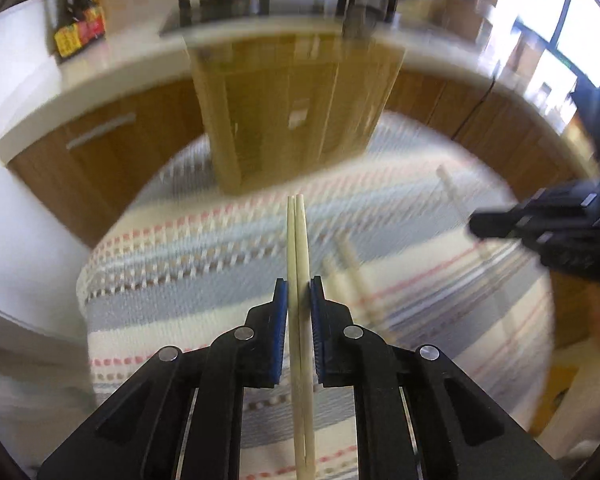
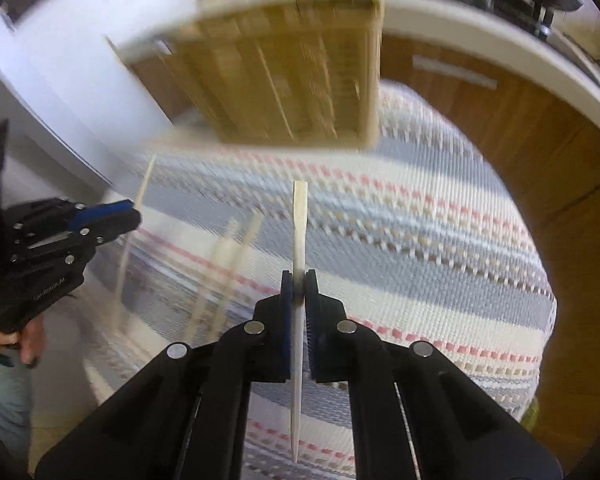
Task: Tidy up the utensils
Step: 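Grasp a pair of chopsticks with the left gripper while the right gripper grasps one chopstick, then lift both chopsticks over the yellow caddy and open both grippers to drop them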
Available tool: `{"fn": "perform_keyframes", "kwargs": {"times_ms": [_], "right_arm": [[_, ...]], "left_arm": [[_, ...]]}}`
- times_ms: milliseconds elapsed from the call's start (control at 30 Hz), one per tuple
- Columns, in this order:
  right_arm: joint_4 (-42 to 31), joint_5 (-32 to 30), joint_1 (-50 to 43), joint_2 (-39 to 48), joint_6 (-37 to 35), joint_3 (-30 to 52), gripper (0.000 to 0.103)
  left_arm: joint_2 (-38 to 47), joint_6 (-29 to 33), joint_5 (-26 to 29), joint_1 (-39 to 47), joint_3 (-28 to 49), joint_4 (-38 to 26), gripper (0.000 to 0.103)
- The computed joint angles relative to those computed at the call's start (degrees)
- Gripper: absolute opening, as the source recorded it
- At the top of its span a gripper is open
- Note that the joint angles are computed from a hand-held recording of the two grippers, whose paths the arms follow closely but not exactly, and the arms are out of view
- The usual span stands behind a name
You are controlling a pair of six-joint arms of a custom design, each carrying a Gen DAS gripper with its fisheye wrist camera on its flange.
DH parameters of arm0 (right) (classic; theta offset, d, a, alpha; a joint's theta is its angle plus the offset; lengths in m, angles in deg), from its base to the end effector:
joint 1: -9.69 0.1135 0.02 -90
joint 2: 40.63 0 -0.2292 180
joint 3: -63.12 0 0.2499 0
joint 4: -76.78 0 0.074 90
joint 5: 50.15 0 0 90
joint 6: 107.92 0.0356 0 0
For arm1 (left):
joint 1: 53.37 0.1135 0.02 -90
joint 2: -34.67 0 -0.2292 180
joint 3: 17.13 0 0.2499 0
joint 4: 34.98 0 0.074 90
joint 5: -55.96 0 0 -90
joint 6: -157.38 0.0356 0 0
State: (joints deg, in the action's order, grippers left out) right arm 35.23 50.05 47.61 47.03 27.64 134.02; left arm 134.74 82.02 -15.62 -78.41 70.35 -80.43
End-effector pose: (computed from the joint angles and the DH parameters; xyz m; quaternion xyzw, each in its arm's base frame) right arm 0.2462 0.1838 0.1777 0.0881 0.9544 0.1172 0.2599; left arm 0.3223 -0.1630 0.1933 0.3635 0.8777 -0.1779 0.2567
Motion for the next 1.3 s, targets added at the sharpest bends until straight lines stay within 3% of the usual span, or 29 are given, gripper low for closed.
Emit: {"fn": "perform_keyframes", "kwargs": {"times_ms": [100, 267, 500, 600, 667, 833, 1100, 1300], "right_arm": [[1.5, 3.5, 1.3, -8.6, -1.1, -3.3, 0.004], [1.5, 12.1, 2.8, -15.8, -6.0, -0.5, 0.004], [6.8, 17.6, -1.5, -16.7, -15.2, 6.2, 0.004], [12.7, 18.9, -4.6, -15.3, -20.2, 7.4, 0.004], [18.1, 17.0, -7.9, -13.7, -23.0, 7.3, 0.004], [28.2, 20.2, -11.4, -8.6, -27.4, 7.3, 0.004], [40.2, 18.0, -16.5, 1.3, -28.2, 6.9, 0.004], [45.2, 19.6, -17.4, 5.8, -27.9, 5.3, 0.004]], "left_arm": [[-8.1, -3.0, 6.6, 2.5, -2.4, 3.5, 0.009], [-13.2, -9.0, 11.8, 4.1, 1.1, 9.2, 0.009], [-10.5, -15.7, 8.3, 0.3, 8.7, 17.4, 0.009], [-7.4, -17.2, 4.7, -1.9, 10.4, 22.9, 0.009], [-4.9, -18.3, 4.1, -2.4, 11.5, 26.0, 0.009], [2.5, -22.1, 2.2, -3.2, 15.1, 35.0, 0.010], [13.1, -23.8, -3.5, -4.6, 18.4, 46.4, 0.010], [16.7, -23.5, -5.2, -5.3, 18.7, 49.6, 0.010]]}}
